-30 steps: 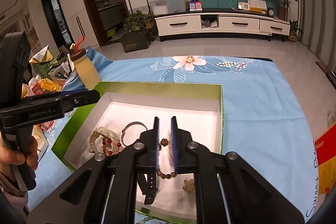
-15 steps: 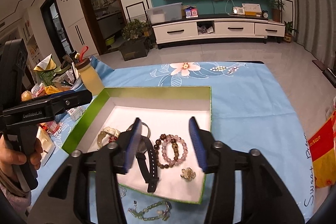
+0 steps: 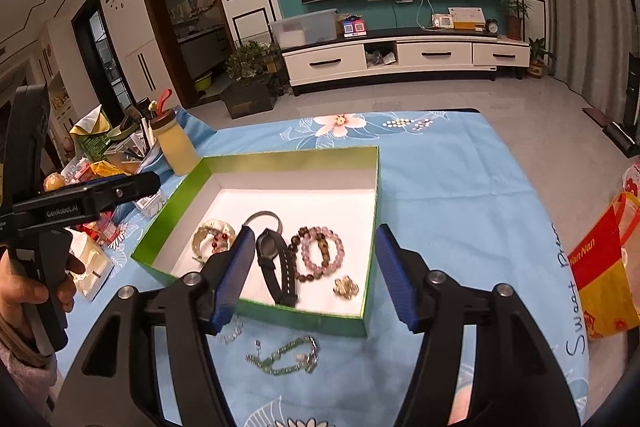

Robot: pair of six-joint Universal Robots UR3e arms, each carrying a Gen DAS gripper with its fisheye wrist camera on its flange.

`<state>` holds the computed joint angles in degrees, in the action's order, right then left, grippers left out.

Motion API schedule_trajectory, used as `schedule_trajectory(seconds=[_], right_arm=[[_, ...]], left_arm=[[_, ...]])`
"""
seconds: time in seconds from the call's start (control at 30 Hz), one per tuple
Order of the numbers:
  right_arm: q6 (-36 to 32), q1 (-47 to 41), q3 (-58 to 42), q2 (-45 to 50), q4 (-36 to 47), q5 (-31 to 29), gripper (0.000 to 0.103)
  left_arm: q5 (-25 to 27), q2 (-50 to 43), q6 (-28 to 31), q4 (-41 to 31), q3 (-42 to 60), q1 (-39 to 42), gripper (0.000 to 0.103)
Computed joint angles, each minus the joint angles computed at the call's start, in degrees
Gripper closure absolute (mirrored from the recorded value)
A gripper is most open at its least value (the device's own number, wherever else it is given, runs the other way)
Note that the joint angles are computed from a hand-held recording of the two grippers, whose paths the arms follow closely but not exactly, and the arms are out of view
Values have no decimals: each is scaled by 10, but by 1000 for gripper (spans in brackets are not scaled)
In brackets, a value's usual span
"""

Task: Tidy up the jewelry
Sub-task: 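Withdraw both grippers from the box toward the clear and green bracelets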

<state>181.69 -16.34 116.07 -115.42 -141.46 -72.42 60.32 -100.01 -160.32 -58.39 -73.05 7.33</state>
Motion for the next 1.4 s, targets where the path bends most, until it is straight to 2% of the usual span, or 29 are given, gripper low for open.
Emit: schedule_trajectory(seconds=[0.13,0.27,0.6,0.77,0.87,0.9,0.97,1.03,1.13,1.27,1.33,1.4], right_arm=[[-2,-3,12,-28,25,4,39],[-9,-5,27,-62,55,8,32],[-28,3,84,-128,128,18,31],[-28,11,116,-150,139,10,31],[-22,22,129,-145,132,2,31],[-19,27,133,-140,128,-1,31],[-16,36,139,-131,117,-8,31],[-13,42,145,-118,104,-11,31],[-5,53,151,-95,79,-20,31],[1,65,158,-65,35,-34,31],[2,75,158,-48,13,-45,35],[1,82,156,-31,-4,-53,44]], left_arm=[[4,26,1,-4,-25,6,2],[-1,53,3,-22,-55,24,2],[-79,212,40,-38,-257,141,2],[-66,287,60,-19,-345,176,2],[-78,299,119,-78,-350,186,2],[-72,287,141,-112,-338,179,2],[-44,265,143,-133,-320,155,2],[-4,245,133,-109,-321,124,2],[45,227,97,-36,-341,84,2],[40,201,66,14,-353,64,2],[43,186,53,54,-359,49,2],[46,172,45,94,-365,34,2]])
